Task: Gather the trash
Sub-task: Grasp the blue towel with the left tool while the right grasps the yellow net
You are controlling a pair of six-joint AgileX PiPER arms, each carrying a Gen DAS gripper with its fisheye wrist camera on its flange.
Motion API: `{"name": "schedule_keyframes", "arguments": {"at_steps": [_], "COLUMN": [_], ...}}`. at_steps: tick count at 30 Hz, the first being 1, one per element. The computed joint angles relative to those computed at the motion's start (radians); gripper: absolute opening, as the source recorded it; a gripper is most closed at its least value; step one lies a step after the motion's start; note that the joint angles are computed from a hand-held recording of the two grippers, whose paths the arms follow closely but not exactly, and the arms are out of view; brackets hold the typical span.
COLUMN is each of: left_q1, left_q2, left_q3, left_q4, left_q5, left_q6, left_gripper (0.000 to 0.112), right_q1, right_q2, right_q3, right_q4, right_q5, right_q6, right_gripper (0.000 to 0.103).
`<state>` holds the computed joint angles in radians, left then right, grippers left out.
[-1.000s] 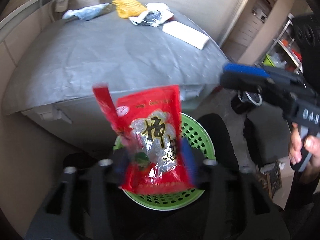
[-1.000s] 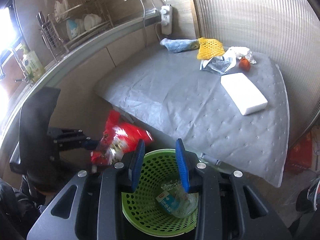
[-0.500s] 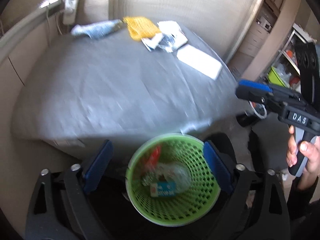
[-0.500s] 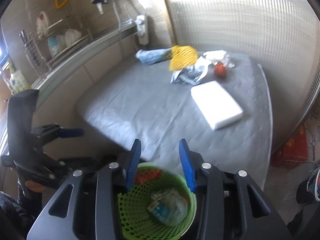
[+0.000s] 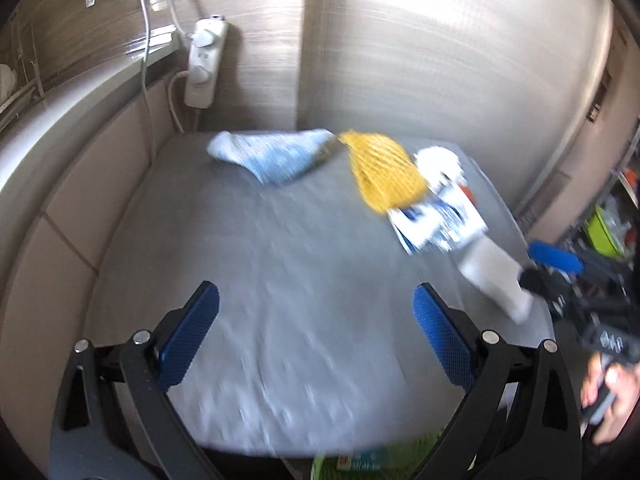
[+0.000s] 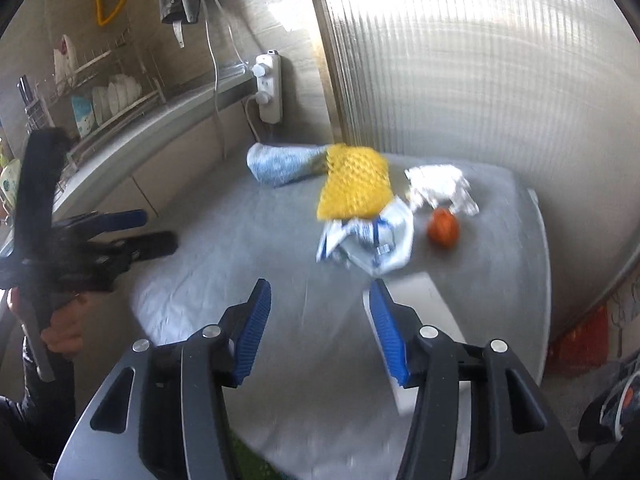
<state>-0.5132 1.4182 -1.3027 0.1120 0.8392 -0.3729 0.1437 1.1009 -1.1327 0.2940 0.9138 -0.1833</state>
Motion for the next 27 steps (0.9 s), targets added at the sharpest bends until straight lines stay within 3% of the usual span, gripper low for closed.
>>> {"name": "schedule_keyframes", "arguments": {"at_steps": [8,16,27], "left_q1": [0.091,0.171,0.185], "left_q2": [0.317,0.58,0.843], "left_q3": [-0.296,-0.565,-0.988], "left_q4": [0.011,-0.004,-0.054], "left_q5": [0.018,0.092,0.298], "left_q6": [-0.037,-0.061,-0.029], "left_gripper": [0.093,0.093,0.093], "right_q1": [0.033,0.044,0.084], "right_q2": [0.226,0.452,0.695], "right_q3": [-0.169,-0.354,-0.61], "right_q4": [-0.011,-0.028,-0.182], "right_q5": [-0.063,-0.06,0.009], "right_q6": [0.006,0.028,0.138], "right_gripper": [0.065,0.065,0.065]}}
